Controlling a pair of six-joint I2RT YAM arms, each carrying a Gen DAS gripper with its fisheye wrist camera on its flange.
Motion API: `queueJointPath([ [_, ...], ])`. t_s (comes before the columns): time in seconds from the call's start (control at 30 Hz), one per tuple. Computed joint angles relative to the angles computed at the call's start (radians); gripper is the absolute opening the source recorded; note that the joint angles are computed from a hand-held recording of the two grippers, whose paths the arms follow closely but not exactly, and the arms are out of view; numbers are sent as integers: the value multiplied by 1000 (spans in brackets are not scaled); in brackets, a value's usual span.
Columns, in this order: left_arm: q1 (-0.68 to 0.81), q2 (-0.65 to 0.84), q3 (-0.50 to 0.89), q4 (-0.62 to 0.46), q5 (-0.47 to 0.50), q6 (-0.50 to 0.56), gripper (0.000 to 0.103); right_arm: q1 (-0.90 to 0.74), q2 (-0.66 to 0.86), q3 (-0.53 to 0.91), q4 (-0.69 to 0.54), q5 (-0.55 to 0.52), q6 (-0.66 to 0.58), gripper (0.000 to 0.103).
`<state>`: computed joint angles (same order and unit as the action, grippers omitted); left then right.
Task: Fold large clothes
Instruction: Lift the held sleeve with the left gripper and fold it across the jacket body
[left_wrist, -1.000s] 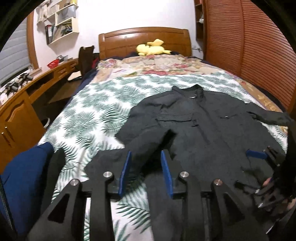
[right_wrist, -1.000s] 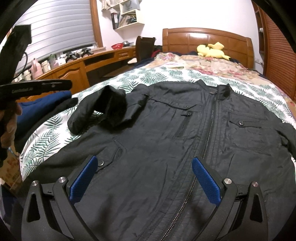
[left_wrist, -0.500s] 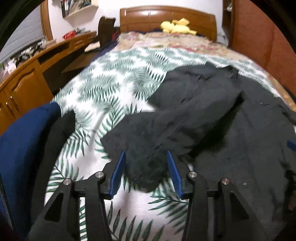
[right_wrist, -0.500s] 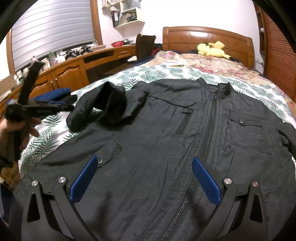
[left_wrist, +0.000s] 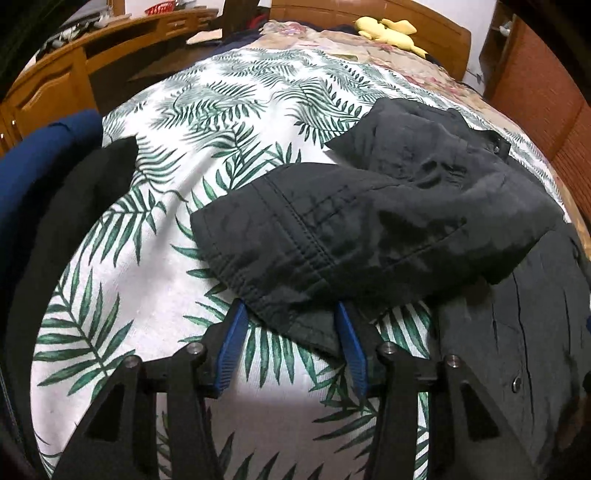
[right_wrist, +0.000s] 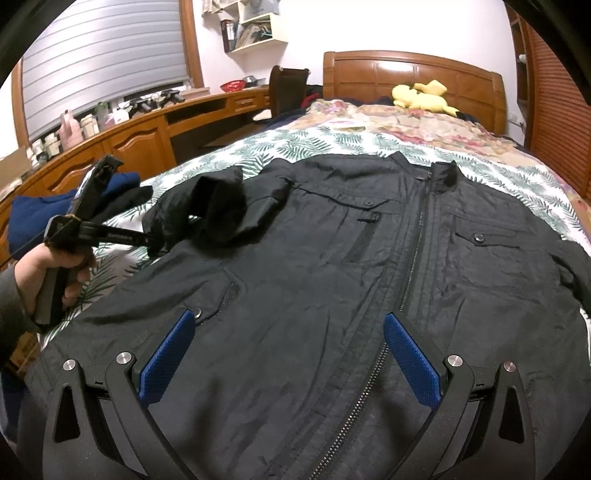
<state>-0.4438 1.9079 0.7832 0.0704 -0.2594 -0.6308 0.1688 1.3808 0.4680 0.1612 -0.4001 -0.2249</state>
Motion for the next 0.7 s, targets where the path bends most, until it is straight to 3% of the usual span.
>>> queueJointPath([
  [0.07,-30,-24,12,-23,-66,21,2,-9,-15,-10,-3,-2,-8,103],
  [0.33,-203,-214,180,-233,-326,132,0,-55,-71,-32,-30,-21,-41,103],
  [0.7,-447,-142,546,-392,-433,204,0,-265,-250,-48,-178,-129,-136,103],
])
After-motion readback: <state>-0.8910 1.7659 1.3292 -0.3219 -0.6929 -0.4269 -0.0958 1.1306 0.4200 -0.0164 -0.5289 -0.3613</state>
